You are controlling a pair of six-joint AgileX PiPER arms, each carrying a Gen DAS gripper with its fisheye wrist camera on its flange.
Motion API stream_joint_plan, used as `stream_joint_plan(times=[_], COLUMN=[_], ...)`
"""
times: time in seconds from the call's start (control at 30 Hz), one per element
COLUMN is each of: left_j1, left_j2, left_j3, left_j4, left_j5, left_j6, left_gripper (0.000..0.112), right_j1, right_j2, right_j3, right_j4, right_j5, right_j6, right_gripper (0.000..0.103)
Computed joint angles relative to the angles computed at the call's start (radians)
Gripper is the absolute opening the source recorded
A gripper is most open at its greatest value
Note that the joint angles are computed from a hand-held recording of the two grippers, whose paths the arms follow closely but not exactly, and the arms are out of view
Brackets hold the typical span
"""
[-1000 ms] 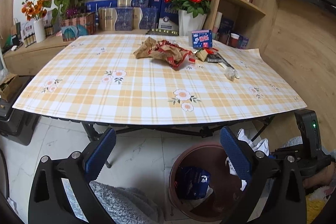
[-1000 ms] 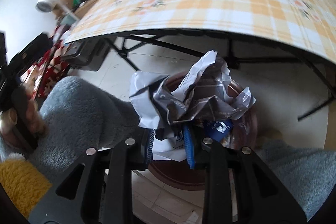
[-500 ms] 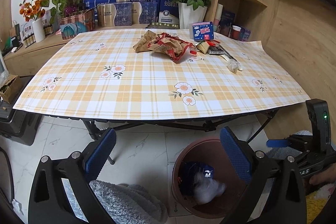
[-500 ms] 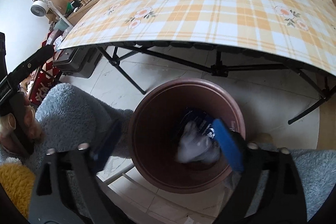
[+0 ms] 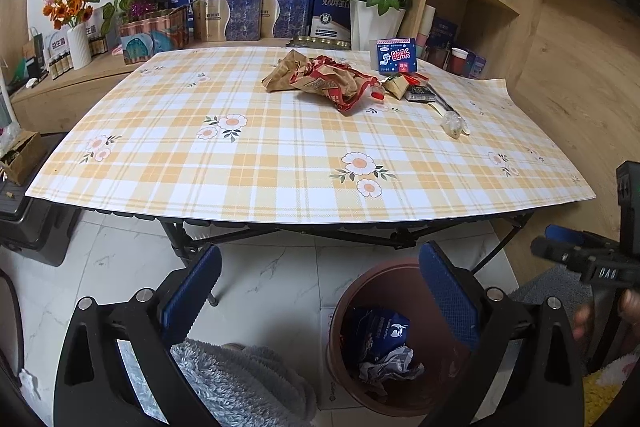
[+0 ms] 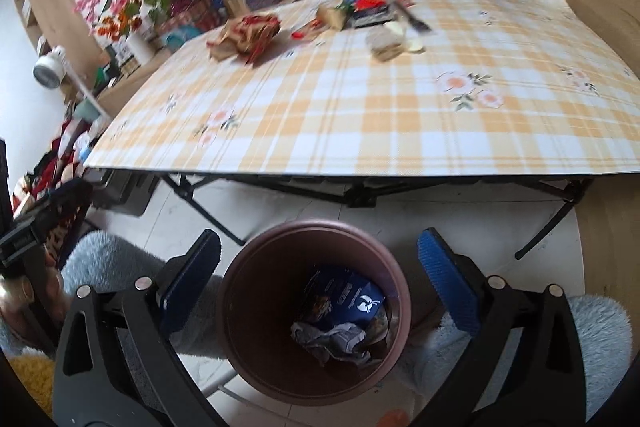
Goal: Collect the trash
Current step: 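Move both tools back over the table toward the wrapping paper and lighter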
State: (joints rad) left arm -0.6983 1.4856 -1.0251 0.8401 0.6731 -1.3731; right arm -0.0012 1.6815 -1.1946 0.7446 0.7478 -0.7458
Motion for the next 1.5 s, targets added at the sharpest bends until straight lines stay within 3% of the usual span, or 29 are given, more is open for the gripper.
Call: stream_joint_plan(times=[0.57,0.73,0.87,1.07,1.13,1.23,1.5], left_j1=[0.011,0.048,0.125,0.277,0.329,0.403,0.490], left_j2=[0.027,0.034,0.048,0.160,0.209,0.342,0.723], left_j3=[-0.027,-0.062,-0.135,-0.380,-0.447,-0.616,-1.113], left_j4=[-0.046,-0.122,-0.257,-0.550,-0.674,-0.840,-0.993], left_j5=[0.020,0.034,0.006,-0.047,-0.066,-0.039,0.092], left_j6=[0.044,0.101,0.243,0.512,0.586,0.673,0.683], left_gripper=[0.097,0.097,0.097,0.096,0.087,0.074,0.071], right_j1=[-0.031,-0.020,-0.027,-0.059,-0.063,-0.064,-0.066], right_j2=[0.007,0.003,0.027,0.116,0.141,0.182,0.314], right_j3=[0.008,-0.005,-0.062,-0.219,-0.269,-0.346,-0.551], right_j4=[0.015,-0.020,-0.060,-0.085,-0.093,-0.117,-0.157], right_j5=[-0.039,-0.059,-0.046,0.046,0.053,0.056,0.105], right_j6=[0.004,0.019,0.050,0.088,0.098,0.126,0.206], right_gripper=[0.097,0.097,0.097,0.097,0.097,0.097,0.097])
